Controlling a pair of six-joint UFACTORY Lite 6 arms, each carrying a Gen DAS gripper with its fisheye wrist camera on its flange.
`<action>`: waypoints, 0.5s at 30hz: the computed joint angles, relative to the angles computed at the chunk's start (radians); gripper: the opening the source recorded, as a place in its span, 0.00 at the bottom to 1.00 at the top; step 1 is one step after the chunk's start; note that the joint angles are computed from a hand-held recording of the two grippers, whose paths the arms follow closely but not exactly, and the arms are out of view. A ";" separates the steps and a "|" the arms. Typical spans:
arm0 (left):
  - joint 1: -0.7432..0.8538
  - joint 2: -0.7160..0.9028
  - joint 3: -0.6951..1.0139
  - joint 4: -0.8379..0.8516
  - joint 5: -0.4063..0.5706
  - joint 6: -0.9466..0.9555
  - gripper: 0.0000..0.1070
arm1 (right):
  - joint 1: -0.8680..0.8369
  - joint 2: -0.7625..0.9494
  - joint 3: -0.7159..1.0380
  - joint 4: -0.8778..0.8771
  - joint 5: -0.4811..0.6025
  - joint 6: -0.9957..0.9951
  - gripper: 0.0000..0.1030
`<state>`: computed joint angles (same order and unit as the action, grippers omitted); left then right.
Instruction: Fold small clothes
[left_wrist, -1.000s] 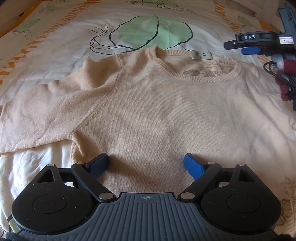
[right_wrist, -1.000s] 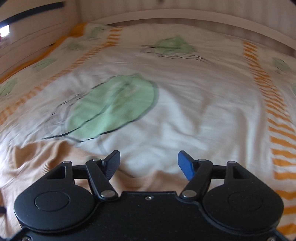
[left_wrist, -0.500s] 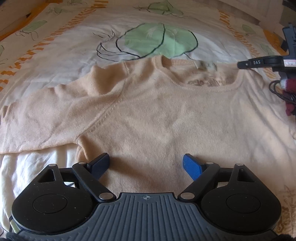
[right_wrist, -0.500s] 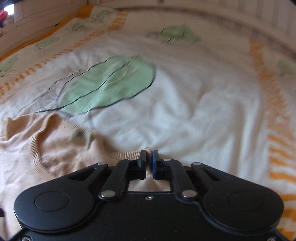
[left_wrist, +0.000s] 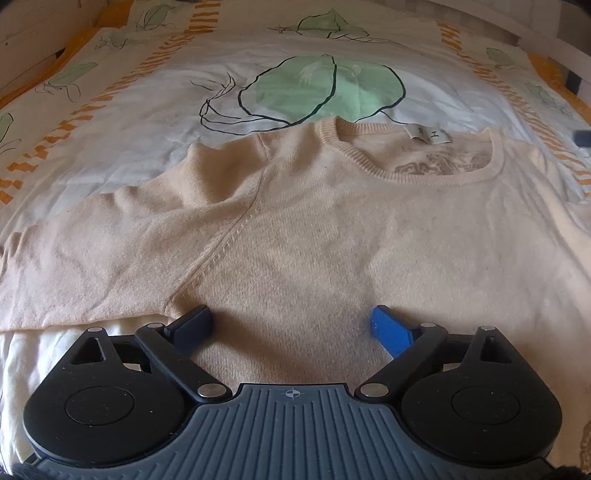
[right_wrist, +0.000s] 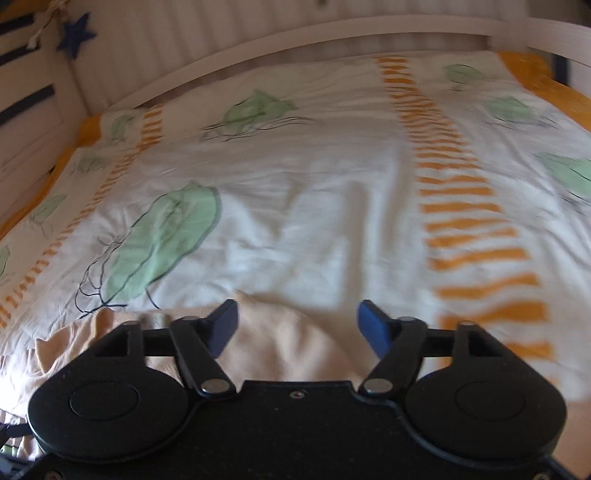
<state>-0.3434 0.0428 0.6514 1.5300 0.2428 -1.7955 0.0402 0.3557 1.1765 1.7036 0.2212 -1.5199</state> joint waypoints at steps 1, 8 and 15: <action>0.004 0.000 -0.005 0.054 -0.005 -0.058 0.90 | -0.053 -0.067 -0.074 -0.036 0.019 0.020 0.77; -0.009 -0.014 -0.044 0.254 0.018 -0.294 0.90 | -0.547 -0.416 -0.403 -0.555 0.157 0.367 0.90; -0.035 -0.017 -0.069 0.369 0.061 -0.438 0.91 | -0.924 -0.403 -0.382 -0.709 0.284 0.407 1.00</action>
<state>-0.3789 0.0262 0.5827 1.8994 0.3040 -2.2332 -0.8836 -0.0477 0.7941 0.9944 0.5054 -1.1126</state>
